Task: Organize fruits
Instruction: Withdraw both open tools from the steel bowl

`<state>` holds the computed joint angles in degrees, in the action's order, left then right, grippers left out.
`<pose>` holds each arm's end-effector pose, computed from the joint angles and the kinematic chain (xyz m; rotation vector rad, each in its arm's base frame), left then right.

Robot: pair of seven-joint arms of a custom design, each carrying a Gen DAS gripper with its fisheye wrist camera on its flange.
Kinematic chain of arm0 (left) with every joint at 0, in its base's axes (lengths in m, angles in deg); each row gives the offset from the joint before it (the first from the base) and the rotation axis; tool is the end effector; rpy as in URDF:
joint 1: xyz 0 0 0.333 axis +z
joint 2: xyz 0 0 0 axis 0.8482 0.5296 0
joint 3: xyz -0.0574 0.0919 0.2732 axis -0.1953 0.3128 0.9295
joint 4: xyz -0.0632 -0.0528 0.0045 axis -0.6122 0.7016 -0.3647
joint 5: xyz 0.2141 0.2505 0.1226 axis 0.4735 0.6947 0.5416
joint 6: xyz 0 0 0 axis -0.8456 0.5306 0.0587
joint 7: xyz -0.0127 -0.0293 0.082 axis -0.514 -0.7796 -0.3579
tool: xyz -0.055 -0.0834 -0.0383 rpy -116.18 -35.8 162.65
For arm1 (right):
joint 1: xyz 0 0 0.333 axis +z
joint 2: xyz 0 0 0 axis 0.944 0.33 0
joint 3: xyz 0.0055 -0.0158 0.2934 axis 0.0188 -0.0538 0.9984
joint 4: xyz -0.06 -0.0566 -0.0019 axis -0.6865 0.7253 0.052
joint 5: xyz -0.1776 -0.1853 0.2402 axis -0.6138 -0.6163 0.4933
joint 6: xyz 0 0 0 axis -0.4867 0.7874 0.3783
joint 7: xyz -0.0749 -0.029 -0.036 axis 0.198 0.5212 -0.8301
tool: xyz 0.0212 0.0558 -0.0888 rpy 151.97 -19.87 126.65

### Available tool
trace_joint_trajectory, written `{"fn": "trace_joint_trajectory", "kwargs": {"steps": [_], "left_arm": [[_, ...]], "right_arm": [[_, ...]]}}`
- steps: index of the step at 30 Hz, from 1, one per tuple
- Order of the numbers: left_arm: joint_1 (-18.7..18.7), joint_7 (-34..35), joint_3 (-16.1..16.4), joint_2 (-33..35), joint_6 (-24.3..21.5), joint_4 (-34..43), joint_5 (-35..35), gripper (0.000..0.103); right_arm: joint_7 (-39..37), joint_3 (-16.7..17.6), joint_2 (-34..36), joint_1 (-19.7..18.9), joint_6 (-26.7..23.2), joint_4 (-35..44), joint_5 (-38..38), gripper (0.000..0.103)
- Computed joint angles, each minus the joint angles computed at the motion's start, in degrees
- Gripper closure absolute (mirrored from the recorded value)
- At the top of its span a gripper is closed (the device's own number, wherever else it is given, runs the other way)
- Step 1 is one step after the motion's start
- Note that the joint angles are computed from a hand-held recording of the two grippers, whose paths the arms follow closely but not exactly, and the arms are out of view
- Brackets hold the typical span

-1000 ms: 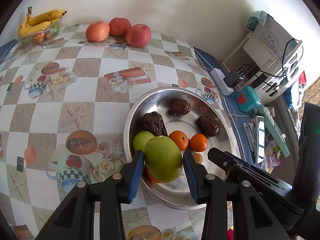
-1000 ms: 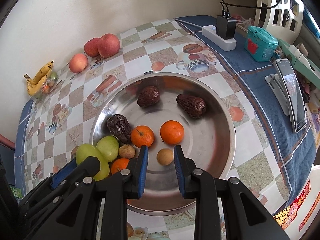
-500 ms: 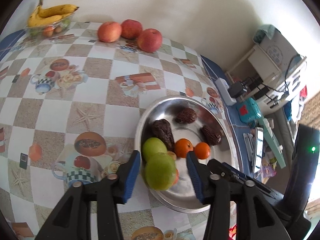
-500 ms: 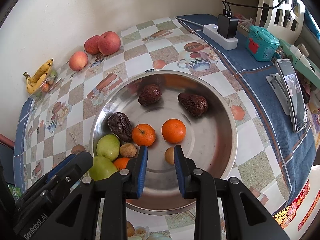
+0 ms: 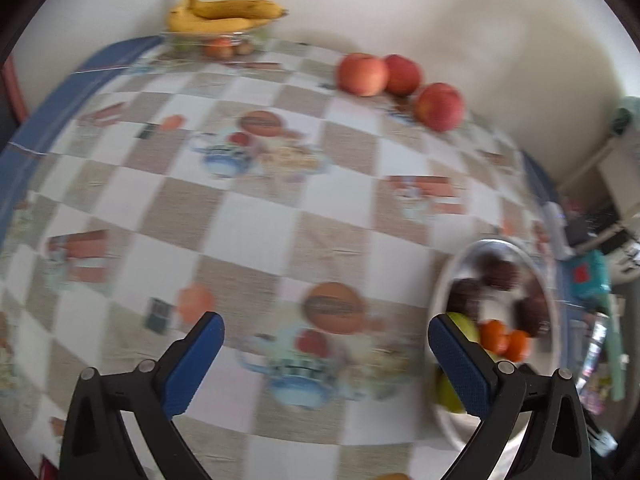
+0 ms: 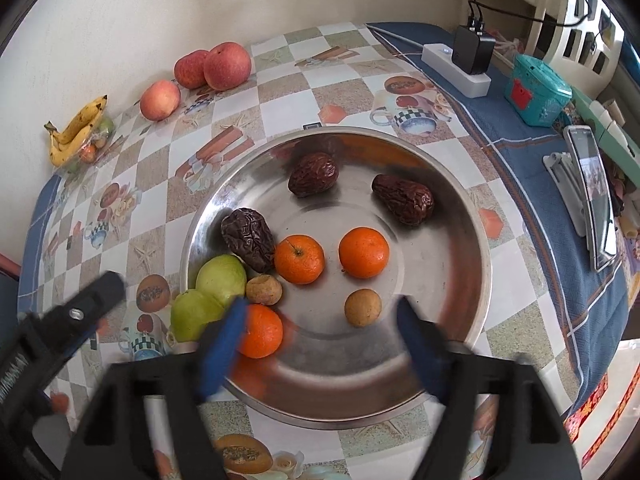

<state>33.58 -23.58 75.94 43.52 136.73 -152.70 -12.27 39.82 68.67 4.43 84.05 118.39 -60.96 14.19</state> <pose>0.5557 -0.3198 0.3960 -2.3183 1.7236 -0.6421 0.5408 0.1587 0.4036 -1.7492 2.1746 -0.3011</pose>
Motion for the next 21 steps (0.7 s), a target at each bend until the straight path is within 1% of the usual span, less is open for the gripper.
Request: {"fn": "trace_joint_trajectory", "kwargs": {"steps": [1, 2, 6, 8, 10, 14, 16, 19, 21], "left_arm": [[-0.6, -1.3, 0.9, -0.1, -1.8, 0.2, 1.3, 0.0], [-0.9, -2.1, 1.3, -0.3, -2.6, 0.2, 2.3, 0.0], [-1.3, -4.5, 2.1, -0.7, -5.7, 0.6, 6.7, 0.0], [-1.3, -5.0, 1.9, -0.7, -7.3, 1.1, 8.6, 0.0], [-1.3, -5.0, 1.6, -0.4, -9.1, 2.1, 10.2, 0.0], [-1.2, -3.4, 0.8, 0.1, -12.5, 3.9, 12.0, 0.0], [-2.3, -3.3, 1.0, 0.5, -16.7, 5.6, 14.4, 0.0], [-3.0, -5.2, 1.1, -0.6, -17.9, 4.8, 18.5, 0.0], [-3.3, -6.7, 0.9, -1.0, -20.4, 5.0, 20.2, 0.0]], "right_arm": [[0.9, -0.2, 0.1, 0.3, -0.1, 0.2, -1.3, 0.015], [1.4, -0.2, 0.2, 0.4, -0.2, 0.3, -2.0, 0.015], [2.2, -0.2, 0.7, 0.8, 0.0, 0.8, -4.0, 0.015], [2.3, -0.1, 0.8, 1.0, 0.3, 0.9, -4.7, 0.014], [2.7, -0.2, 1.0, 1.4, -0.2, 1.4, -5.9, 0.011], [3.7, -0.3, 1.1, 1.8, 0.0, 1.8, -8.0, 0.011], [4.1, -0.2, 1.0, 2.0, 0.4, 1.8, -8.6, 0.011], [4.0, -0.1, 0.9, 2.1, 1.2, 1.6, -9.0, 0.011], [4.0, -0.1, 0.8, 2.2, 1.4, 1.5, -9.4, 0.011]]}}
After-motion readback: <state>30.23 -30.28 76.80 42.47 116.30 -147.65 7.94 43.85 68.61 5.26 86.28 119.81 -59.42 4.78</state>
